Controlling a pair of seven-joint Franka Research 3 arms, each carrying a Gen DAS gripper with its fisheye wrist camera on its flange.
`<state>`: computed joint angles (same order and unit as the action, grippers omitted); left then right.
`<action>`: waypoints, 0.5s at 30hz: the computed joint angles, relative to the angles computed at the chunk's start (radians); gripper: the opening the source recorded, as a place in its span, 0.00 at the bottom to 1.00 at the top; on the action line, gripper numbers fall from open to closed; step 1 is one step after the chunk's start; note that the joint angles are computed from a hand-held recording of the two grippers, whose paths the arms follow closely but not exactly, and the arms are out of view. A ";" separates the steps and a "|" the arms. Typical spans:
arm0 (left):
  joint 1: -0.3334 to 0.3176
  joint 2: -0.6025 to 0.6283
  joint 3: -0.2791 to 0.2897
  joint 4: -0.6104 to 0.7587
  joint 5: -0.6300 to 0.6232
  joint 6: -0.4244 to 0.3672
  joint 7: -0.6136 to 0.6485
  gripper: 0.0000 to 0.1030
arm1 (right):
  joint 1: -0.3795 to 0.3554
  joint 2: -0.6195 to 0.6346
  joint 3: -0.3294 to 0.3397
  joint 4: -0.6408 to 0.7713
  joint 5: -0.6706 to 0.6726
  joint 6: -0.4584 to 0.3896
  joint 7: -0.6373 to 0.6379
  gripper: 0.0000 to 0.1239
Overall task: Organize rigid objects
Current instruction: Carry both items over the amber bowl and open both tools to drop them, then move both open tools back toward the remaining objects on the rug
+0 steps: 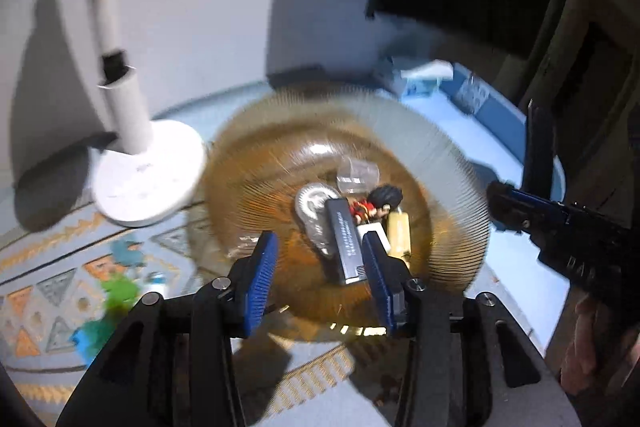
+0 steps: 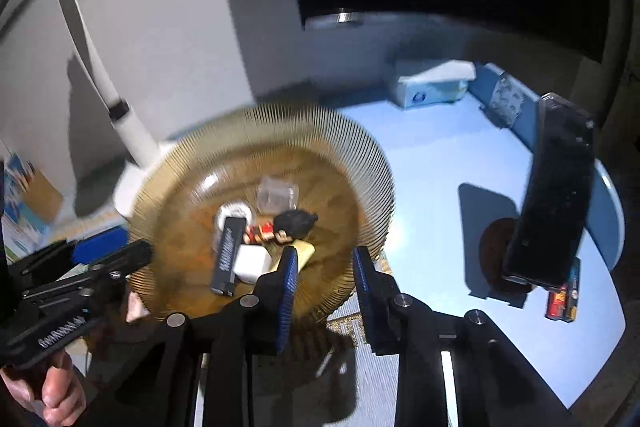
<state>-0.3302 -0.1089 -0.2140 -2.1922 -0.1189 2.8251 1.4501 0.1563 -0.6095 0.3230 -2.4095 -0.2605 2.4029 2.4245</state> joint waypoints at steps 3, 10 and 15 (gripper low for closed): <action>-0.011 -0.116 0.033 -0.100 -0.054 0.044 0.021 0.46 | -0.002 -0.054 0.023 0.001 -0.013 -0.009 0.026 0.39; -0.053 -0.422 0.134 -0.373 -0.084 0.129 -0.011 0.57 | 0.038 -0.107 0.099 0.006 0.002 0.040 0.071 0.51; 0.065 -0.591 0.092 -0.540 0.003 0.140 -0.151 0.58 | 0.079 -0.055 0.156 0.016 0.020 0.080 0.096 0.52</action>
